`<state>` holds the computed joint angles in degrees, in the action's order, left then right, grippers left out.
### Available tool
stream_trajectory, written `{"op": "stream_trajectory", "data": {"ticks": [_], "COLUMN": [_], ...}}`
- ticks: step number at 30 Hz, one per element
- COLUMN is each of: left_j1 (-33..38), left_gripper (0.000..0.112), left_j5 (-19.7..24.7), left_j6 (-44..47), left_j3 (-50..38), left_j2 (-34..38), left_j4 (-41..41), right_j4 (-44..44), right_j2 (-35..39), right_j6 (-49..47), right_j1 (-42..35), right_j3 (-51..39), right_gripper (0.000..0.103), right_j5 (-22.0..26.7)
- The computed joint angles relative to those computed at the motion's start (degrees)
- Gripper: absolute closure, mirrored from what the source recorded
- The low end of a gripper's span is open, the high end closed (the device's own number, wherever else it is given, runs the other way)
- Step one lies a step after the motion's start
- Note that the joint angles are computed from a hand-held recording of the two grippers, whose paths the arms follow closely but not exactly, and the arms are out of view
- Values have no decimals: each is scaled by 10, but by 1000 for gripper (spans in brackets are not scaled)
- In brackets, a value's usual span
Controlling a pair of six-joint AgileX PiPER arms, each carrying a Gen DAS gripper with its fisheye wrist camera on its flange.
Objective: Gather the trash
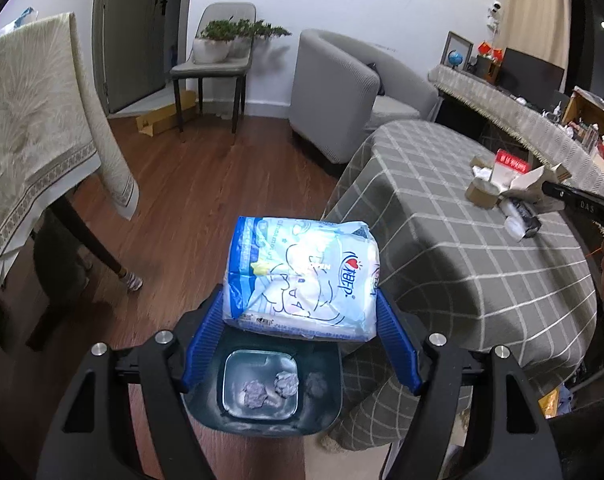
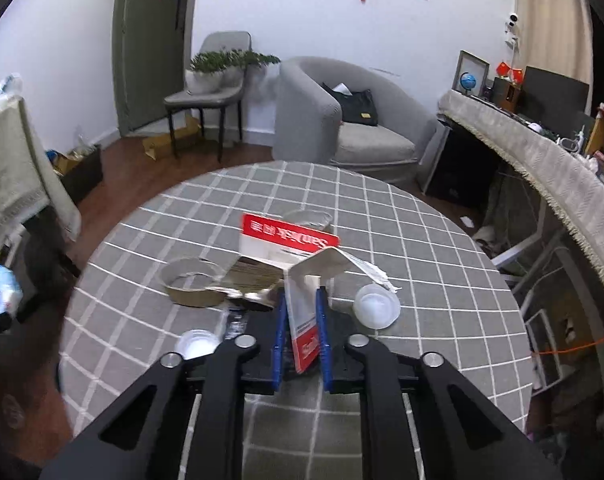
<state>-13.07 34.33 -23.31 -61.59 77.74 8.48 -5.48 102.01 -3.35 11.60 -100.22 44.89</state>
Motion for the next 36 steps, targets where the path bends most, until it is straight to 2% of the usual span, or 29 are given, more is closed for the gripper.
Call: {"op": "stream_trajectory", "data": {"ticks": [4, 13, 20, 25, 29, 36], "left_j1": [9, 25, 41, 69, 83, 114], "left_gripper": [38, 37, 37, 37, 37, 35], "left_j5": [11, 17, 18, 17, 17, -5], "left_j6": [17, 47, 75, 130, 137, 160], "left_j3": [7, 35, 51, 64, 74, 104], "left_j2": [11, 36, 63, 84, 99, 121], "left_j4": [-10, -29, -53, -112, -119, -137], "right_j4": [-18, -74, 13, 92, 140, 174], "right_j2": [-5, -68, -68, -49, -22, 28], "right_j6": [16, 64, 10, -38, -57, -68], "right_j1": [4, 56, 96, 138, 169, 221], "right_j3": [2, 29, 14, -9, -30, -47], "right_gripper": [102, 102, 102, 102, 102, 102], "right_j5": [-10, -66, -72, -53, -35, -11]}}
